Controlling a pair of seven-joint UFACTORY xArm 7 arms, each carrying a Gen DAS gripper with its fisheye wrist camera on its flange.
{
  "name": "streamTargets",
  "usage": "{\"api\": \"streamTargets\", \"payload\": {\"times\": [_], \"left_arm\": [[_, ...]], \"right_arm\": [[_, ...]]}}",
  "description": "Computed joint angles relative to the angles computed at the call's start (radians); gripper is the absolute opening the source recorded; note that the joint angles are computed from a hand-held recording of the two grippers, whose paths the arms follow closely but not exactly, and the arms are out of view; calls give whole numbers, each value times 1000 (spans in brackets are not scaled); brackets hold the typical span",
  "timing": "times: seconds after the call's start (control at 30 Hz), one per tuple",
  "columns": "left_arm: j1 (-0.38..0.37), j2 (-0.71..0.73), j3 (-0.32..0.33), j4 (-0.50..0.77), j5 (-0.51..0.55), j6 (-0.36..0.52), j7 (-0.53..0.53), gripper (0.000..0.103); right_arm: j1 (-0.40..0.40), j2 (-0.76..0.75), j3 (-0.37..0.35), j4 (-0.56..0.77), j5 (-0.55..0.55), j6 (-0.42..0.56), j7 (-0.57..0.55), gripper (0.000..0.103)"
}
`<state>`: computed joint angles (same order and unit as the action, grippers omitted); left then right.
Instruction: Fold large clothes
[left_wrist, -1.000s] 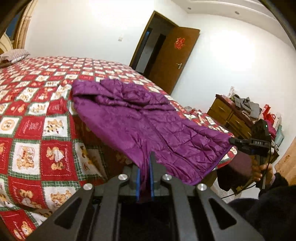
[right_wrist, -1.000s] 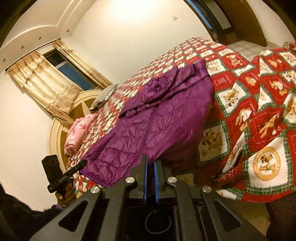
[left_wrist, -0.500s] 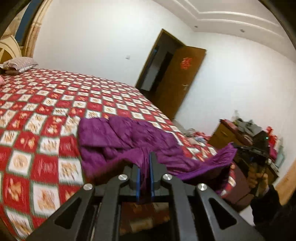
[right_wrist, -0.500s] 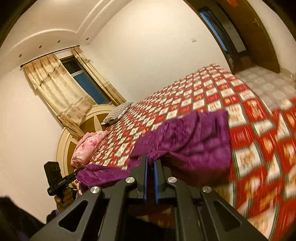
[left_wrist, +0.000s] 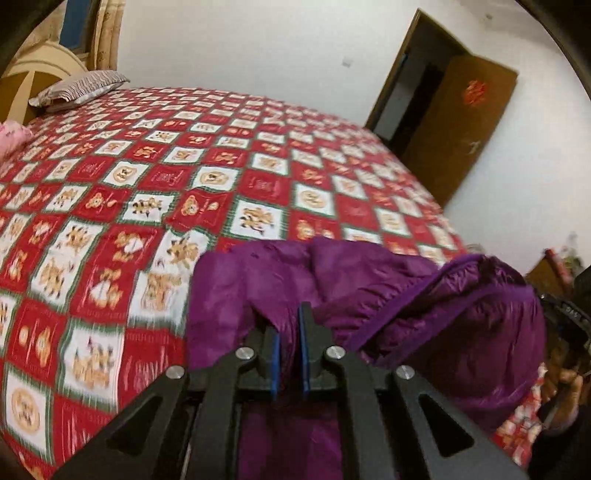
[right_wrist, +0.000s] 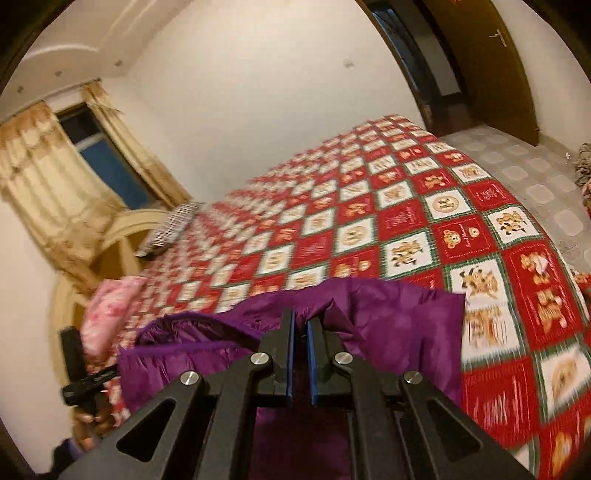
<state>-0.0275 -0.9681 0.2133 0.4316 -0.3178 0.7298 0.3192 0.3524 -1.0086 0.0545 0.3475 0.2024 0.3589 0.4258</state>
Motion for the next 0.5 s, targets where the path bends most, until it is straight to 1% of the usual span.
{"api": "streamTargets", "payload": {"times": [0.07, 0.1, 0.17, 0.2, 0.23, 0.27, 0.33, 0.4, 0.43, 0.47, 0.5], "left_arm": [[-2, 94, -31, -1, 3, -91, -16, 12], [-2, 120, -42, -1, 6, -120, -26, 12], [-9, 187, -53, 0, 9, -188, -38, 17], [-26, 215, -42, 4, -3, -208, -35, 18], [-45, 235, -24, 7, -18, -219, -26, 19], [-73, 259, 10, 10, -46, -230, -4, 21], [-108, 291, 52, 20, -104, -242, 23, 22], [-162, 316, 126, 35, -202, -239, 73, 25], [-189, 321, 176, 43, -264, -226, 111, 26], [-213, 324, 226, 53, -328, -205, 149, 29], [-228, 330, 260, 63, -381, -185, 176, 32]], "right_arm": [[-6, 119, -14, 4, -4, -91, -18, 5], [-15, 180, -16, 8, -8, -134, -22, 5], [-37, 280, -12, 15, -20, -202, -22, 6], [-43, 342, -17, 18, -24, -247, -25, 6], [-45, 370, -18, 17, -28, -272, -24, 6], [-48, 412, -20, 18, -33, -306, -26, 6], [-29, 488, -47, 20, -39, -366, -42, 6], [39, 546, -119, 19, -26, -418, -63, 6], [104, 567, -188, 17, -11, -447, -77, 6], [192, 580, -284, 13, 1, -480, -94, 7], [271, 584, -371, 12, 2, -502, -104, 7]]}}
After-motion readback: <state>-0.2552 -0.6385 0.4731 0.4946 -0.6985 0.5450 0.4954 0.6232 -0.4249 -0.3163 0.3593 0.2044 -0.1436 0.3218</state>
